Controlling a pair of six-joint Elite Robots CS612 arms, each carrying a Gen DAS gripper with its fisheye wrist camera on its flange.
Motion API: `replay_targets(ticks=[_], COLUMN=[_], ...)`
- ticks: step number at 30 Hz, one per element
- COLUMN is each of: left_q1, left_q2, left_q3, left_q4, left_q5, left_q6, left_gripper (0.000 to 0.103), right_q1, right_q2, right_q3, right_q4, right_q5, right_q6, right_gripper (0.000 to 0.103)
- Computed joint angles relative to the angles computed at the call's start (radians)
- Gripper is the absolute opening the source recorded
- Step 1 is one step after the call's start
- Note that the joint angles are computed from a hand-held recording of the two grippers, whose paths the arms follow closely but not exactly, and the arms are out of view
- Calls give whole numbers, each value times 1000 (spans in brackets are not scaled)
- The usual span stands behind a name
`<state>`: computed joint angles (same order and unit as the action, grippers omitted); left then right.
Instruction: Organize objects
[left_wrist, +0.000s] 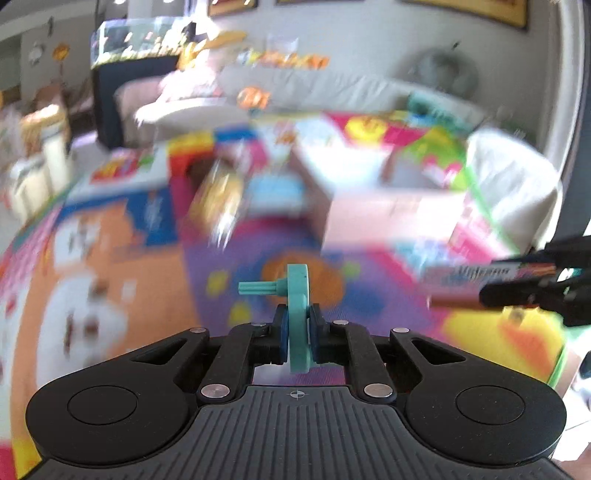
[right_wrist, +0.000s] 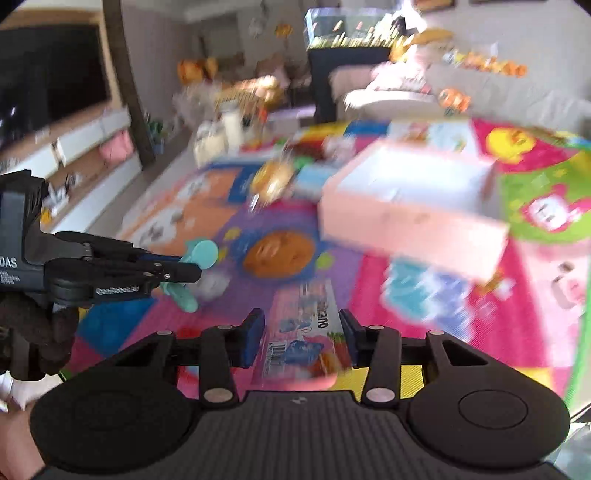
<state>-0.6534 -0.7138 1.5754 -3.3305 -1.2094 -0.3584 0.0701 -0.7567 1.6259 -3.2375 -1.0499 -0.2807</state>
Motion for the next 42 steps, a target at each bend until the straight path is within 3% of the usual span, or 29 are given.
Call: replay_targets(ticks=[4,8,10,13,18,22,25,28,30,32,35,39,42], left_q1=[10,33,41,40,51,52,47,49,51,54,64,72,87], left_q2=[27,130,193,252,214,160,135,125,116,108,111,145,174], left_q3=[-132,-371,-496,-603,-471,-315,-234,-197,-171,-151,-135,-149,-189], left_q4=[-31,-47,-12,100,82,30,0,1,3,-3,-38,-157,-160], left_q5=[-22,-115,-138,-89,-114,-150,-143,-140,-111,-78,-45,75,148], left_q6=[99,109,86,63,-41,-61,-77,-116,-131,-129,-165,-220,-293], left_gripper=[14,15,16,18,18,18,18,18,18,18,18,18,18], right_q1=[-25,-43,-49,-57,-70,-60,-43,-15,-2,1,13,24,39], right_q2=[4,19,25,32,40,65,108,186,217,228,226,206,203], right_q3=[-4,-28,-41,-52,-66,-140,-257,-394,-467,-493,-484,-486,-540], right_q4=[-125,-177,-182,-193,-213,-176,-97,-146,-69,-10,31,152,277], right_q5=[1,-13,-24,-41,-52,-78,-92,-169,-206,-191,-221,-217,-211], right_q6=[55,106,138,175,212,227,283,408,442,457,397,333,304], right_gripper=[42,42,42,42,42,42,42,44,49,49,53,53,54])
